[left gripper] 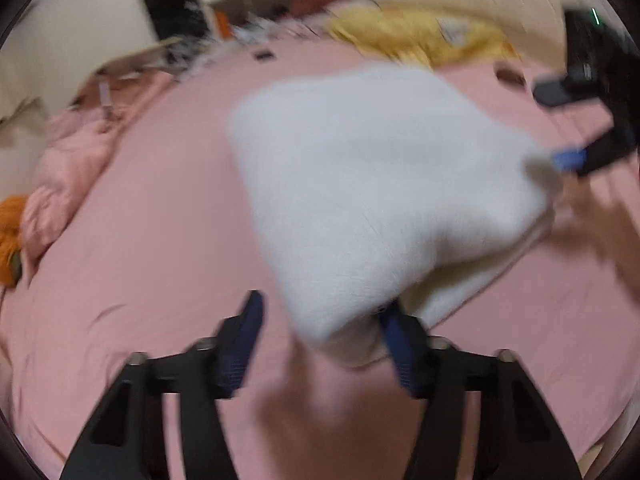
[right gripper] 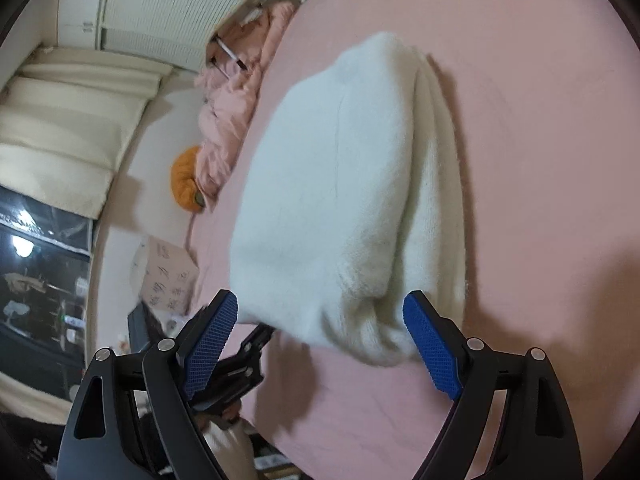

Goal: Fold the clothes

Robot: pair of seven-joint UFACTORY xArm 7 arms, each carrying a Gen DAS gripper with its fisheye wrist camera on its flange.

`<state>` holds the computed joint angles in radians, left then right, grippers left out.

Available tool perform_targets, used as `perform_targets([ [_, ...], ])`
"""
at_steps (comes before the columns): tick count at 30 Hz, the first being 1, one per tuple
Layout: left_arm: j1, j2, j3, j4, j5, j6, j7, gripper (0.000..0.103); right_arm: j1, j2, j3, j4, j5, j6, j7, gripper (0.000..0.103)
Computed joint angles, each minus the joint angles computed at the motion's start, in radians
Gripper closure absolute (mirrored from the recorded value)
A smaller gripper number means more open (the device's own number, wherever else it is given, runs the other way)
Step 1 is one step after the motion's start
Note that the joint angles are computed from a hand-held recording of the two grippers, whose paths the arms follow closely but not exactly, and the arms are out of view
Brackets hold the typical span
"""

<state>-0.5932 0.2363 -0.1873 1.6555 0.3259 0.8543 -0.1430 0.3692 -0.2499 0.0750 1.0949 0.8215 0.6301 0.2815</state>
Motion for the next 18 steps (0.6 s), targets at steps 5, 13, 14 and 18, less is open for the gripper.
perform_targets([
  [5, 0.016, 0.002, 0.002, 0.007, -0.048, -0.032, 0.024, 0.072, -0.001, 0.043, -0.034, 0.055, 0.088, 0.123, -0.143, 0.090],
  [13, 0.037, -0.036, -0.002, -0.059, -0.033, -0.035, 0.075, 0.073, -0.024, -0.131, -0.045, -0.145, 0.180, 0.021, -0.194, 0.091],
  [14, 0.036, -0.033, -0.003, -0.060, -0.033, -0.033, 0.072, 0.073, -0.035, -0.125, -0.040, -0.164, 0.138, 0.036, -0.138, 0.091],
  [18, 0.010, -0.038, 0.000, -0.058, 0.050, -0.018, 0.048, 0.072, 0.000, -0.135, -0.061, -0.218, 0.233, -0.002, -0.153, 0.085],
])
